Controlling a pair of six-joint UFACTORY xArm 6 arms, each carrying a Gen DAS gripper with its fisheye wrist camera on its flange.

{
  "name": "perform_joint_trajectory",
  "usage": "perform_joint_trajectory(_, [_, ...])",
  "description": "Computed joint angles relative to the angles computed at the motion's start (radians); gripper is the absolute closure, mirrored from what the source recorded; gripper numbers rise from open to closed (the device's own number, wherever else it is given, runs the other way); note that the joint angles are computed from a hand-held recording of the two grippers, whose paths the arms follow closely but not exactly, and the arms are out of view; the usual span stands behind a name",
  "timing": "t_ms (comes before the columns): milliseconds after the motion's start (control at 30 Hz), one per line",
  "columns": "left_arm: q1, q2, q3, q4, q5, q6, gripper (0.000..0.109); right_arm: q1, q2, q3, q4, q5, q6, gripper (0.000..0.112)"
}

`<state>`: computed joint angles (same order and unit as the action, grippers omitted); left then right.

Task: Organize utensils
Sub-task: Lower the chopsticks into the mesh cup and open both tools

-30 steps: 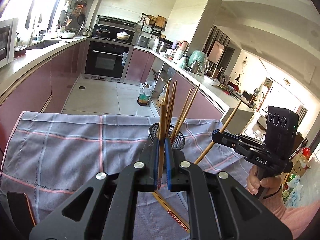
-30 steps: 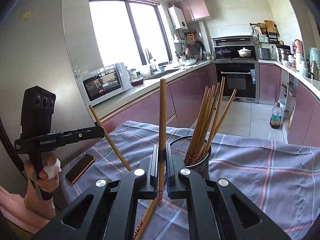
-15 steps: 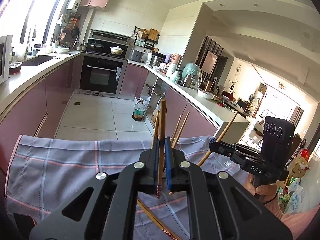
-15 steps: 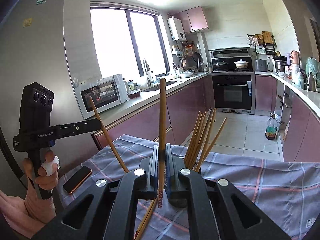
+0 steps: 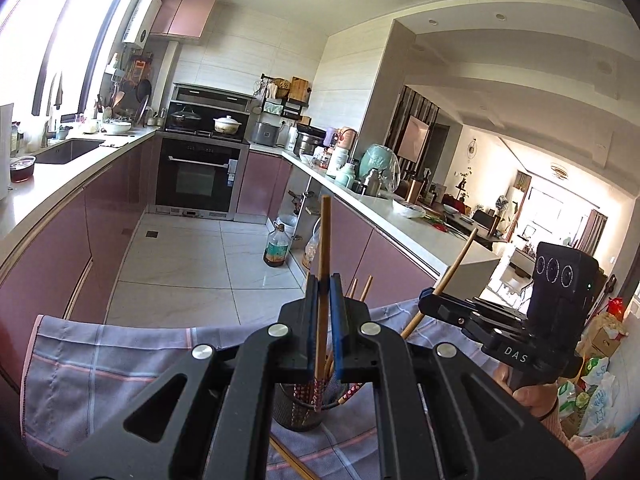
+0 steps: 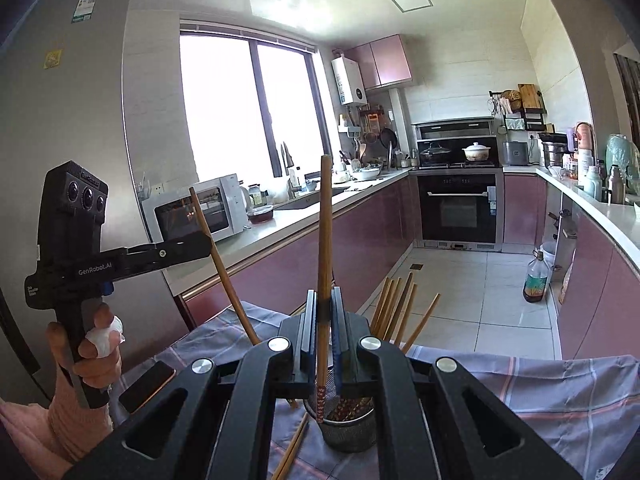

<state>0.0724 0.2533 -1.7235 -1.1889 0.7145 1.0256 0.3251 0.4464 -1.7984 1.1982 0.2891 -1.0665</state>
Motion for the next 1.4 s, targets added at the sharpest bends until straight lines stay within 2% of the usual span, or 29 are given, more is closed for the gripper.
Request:
perform_joint_trajectory(233, [-0.016, 0.111, -0.135, 0.094, -0.014, -0.118, 0.102, -0.006, 0.055, -0.052, -0.077, -0.012, 0.084, 0.107])
perform_joint_trajectory(433, [-0.038, 0.178, -0.193, 0.2, -0.02, -0.191, 0.102, -0.009, 0.108, -0.093, -0.21, -0.004, 0.212, 0.107])
perform_joint_trajectory(600, [-0.056, 0.248, -0.261, 0.331, 0.006, -0.262, 0.102, -0.021, 0.164, -0.145, -0.396, 0.069, 0.388, 0.107])
perform_joint_trajectory(733, [-0.074, 0.315, -0.338, 0.469, 0.043, -0.34, 0.102, -0.029, 0.199, -0.18, -0.489, 0.136, 0.492, 0.107])
perform_joint_trajectory(867, [-0.083, 0.384, -0.428, 0.545, 0.076, -0.392, 0.102, -0.04, 0.244, -0.239, -0.549, 0.184, 0.576, 0.105])
perform_joint_trajectory(1067, [-0.084, 0.472, -0.557, 0.574, 0.108, -0.453, 0.101, -0.041, 0.258, -0.243, -0.612, 0.166, 0.656, 0.102])
perform_joint_trajectory(1233, [-0.074, 0.475, -0.541, 0.528, 0.083, -0.429, 0.085, -0.042, 0.247, -0.217, -0.598, 0.131, 0.655, 0.095])
perform_joint_trajectory(1333, [-0.071, 0.472, -0.525, 0.495, 0.06, -0.415, 0.08, -0.032, 0.211, -0.159, -0.565, 0.083, 0.619, 0.087])
perform_joint_trajectory(1400, [-0.065, 0.465, -0.507, 0.468, 0.039, -0.401, 0.075, -0.025, 0.182, -0.112, -0.53, 0.05, 0.579, 0.085])
